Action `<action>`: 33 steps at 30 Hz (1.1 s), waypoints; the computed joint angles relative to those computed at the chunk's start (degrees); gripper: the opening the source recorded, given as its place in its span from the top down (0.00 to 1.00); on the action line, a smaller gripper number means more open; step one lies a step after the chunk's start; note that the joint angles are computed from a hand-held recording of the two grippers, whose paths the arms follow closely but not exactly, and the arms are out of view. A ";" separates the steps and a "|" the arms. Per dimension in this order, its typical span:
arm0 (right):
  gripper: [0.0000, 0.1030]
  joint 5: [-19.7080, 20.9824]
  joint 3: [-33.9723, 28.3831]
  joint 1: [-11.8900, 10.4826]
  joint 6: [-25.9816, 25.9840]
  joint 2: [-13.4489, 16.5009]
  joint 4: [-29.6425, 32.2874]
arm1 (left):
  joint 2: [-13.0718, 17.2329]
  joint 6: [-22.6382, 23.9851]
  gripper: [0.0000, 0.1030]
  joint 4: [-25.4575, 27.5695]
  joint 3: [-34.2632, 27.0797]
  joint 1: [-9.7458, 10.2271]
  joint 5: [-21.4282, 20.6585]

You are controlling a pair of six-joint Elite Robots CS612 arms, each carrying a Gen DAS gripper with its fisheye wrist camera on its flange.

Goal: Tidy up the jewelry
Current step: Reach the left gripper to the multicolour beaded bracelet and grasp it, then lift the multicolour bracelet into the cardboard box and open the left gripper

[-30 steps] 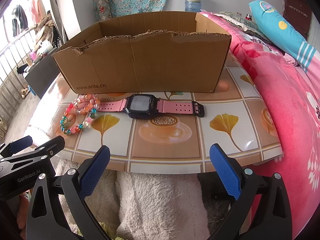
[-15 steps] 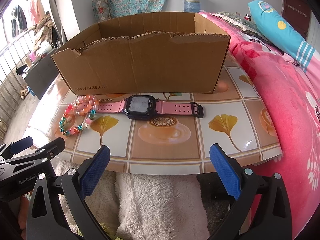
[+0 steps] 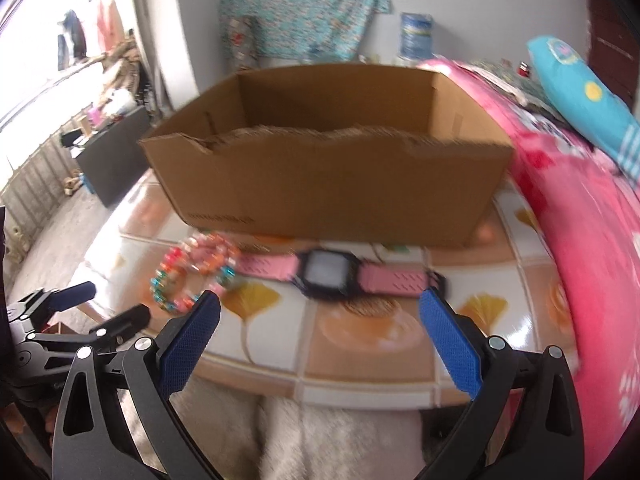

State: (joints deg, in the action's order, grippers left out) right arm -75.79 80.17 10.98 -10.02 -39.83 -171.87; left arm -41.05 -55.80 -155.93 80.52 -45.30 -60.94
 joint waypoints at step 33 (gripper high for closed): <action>0.91 8.83 -14.23 2.25 -10.38 7.18 22.15 | 5.00 16.50 0.92 0.35 -6.98 2.27 -1.89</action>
